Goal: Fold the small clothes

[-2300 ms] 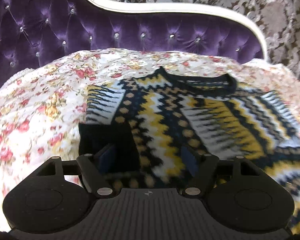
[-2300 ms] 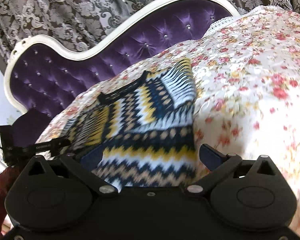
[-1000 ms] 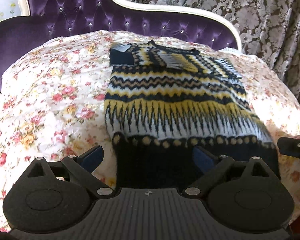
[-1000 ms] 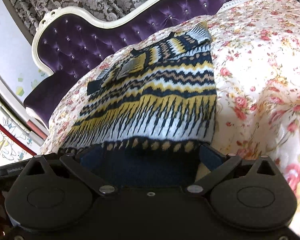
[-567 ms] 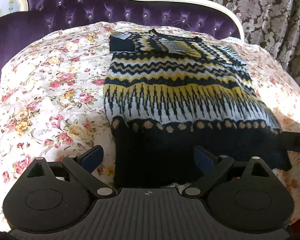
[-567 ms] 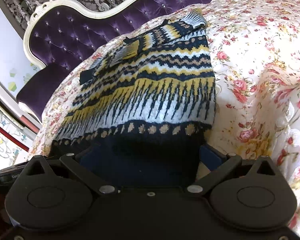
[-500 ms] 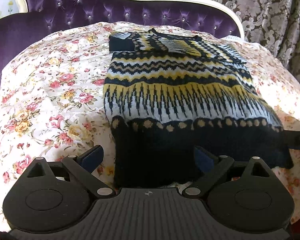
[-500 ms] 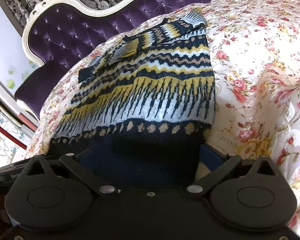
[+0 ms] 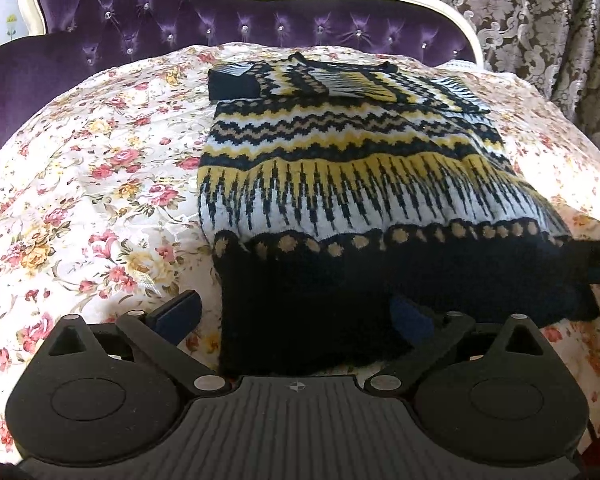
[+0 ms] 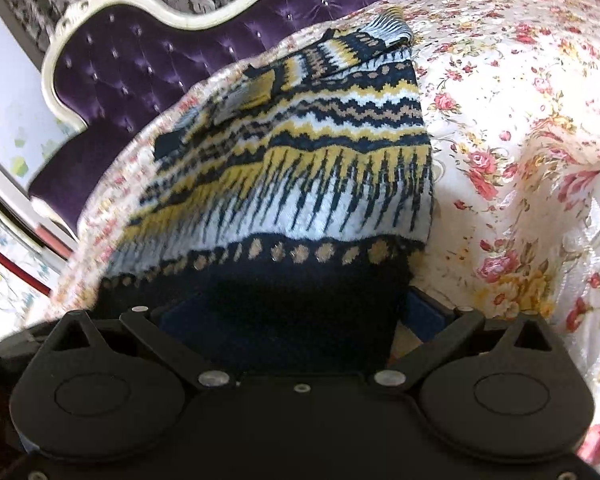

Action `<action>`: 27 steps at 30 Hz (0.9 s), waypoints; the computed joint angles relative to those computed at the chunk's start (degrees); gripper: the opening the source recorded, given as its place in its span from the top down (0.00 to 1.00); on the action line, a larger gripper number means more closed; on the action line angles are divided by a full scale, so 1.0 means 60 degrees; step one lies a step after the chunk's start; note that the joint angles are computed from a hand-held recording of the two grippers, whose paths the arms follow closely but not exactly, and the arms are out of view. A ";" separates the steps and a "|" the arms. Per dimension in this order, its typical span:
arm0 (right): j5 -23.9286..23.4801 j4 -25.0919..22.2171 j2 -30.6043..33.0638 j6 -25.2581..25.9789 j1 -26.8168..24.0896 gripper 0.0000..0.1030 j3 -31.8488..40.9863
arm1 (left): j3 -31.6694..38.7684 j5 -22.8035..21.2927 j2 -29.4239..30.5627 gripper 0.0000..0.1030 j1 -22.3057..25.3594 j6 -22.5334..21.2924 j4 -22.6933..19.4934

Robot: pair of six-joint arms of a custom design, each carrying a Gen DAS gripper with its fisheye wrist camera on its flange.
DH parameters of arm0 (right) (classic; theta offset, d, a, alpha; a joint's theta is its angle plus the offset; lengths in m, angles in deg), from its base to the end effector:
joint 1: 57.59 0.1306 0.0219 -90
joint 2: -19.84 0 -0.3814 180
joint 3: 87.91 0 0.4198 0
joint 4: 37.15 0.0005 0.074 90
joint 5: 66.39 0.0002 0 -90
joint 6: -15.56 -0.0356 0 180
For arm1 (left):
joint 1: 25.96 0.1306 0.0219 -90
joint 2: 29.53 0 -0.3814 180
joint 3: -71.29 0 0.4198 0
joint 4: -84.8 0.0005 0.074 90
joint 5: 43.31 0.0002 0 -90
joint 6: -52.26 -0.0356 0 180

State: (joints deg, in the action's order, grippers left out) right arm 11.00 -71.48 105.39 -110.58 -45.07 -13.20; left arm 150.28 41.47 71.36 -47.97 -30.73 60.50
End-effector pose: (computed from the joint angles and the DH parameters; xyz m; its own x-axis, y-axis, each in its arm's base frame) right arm 0.4681 0.1114 0.3546 -0.7725 0.4180 -0.4780 0.1161 0.8331 0.5408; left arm 0.5194 -0.2070 0.2694 -0.7026 0.1529 -0.6950 0.2308 0.9728 -0.0193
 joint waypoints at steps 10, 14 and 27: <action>-0.0888 0.1705 -0.0312 -0.1125 -0.0299 0.00 -0.0815 | 0.0411 0.1120 0.0298 0.01 0.0274 0.0219 -0.0115; -0.1175 0.2255 -0.0415 -0.1571 -0.0377 0.00 -0.1075 | 0.0605 0.2035 0.0425 0.01 0.0526 0.0722 -0.0184; -0.1621 0.2471 -0.0473 -0.1786 -0.0438 0.16 -0.1186 | 0.0547 0.3254 0.0293 0.59 0.1067 0.1311 -0.0219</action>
